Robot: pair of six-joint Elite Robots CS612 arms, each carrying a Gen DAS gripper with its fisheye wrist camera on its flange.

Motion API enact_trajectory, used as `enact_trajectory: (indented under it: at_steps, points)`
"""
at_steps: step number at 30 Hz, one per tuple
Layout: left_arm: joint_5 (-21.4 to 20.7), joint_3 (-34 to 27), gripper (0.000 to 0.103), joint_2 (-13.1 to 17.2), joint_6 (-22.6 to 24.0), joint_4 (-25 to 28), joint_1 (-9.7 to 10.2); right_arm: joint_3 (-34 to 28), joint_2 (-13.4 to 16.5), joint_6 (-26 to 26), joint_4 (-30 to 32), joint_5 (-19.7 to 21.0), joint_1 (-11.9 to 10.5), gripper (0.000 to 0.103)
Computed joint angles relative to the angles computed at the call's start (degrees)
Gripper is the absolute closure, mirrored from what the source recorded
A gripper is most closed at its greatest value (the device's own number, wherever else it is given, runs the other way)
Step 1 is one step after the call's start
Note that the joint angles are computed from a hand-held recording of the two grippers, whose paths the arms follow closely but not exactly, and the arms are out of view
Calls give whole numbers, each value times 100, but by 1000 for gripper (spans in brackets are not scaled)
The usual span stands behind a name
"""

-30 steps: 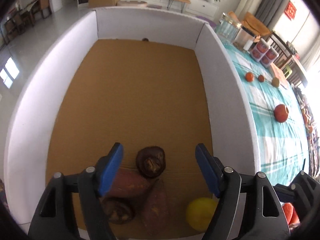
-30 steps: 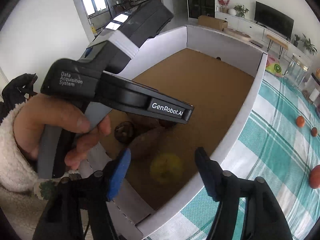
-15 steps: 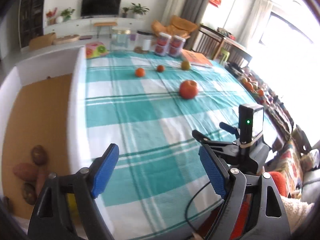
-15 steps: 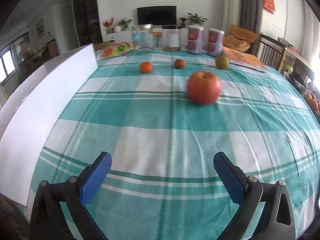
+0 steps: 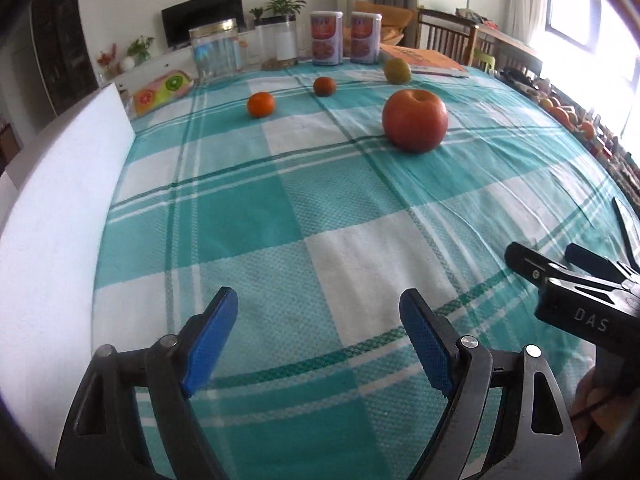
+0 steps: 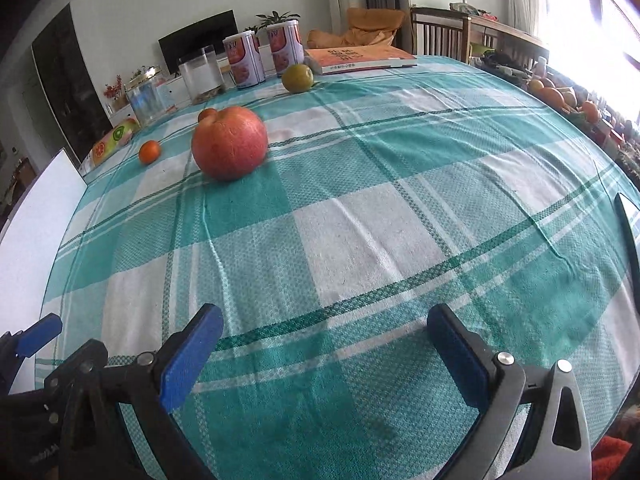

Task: Organize fruits
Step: 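Move both grippers back over the tablecloth toward the remaining fruits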

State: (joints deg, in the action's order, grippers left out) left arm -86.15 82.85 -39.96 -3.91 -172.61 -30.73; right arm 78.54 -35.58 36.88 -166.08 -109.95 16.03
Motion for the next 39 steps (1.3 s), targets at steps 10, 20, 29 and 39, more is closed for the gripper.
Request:
enact_trajectory:
  at_steps: [10, 20, 29, 39]
  points:
    - [-231, -272, 18, 222, -460, 47, 140, -86, 26, -55, 224, -57, 24, 0]
    - [-263, -289, 14, 226, -413, 100, 137, -128, 31, -79, 343, -94, 37, 0]
    - [-113, -321, 12, 234, -281, 212, 96, -175, 43, -112, 474, -142, 48, 0]
    - [-87, -328, 11, 237, -264, 230, 88, -231, 58, -142, 602, -185, 59, 0]
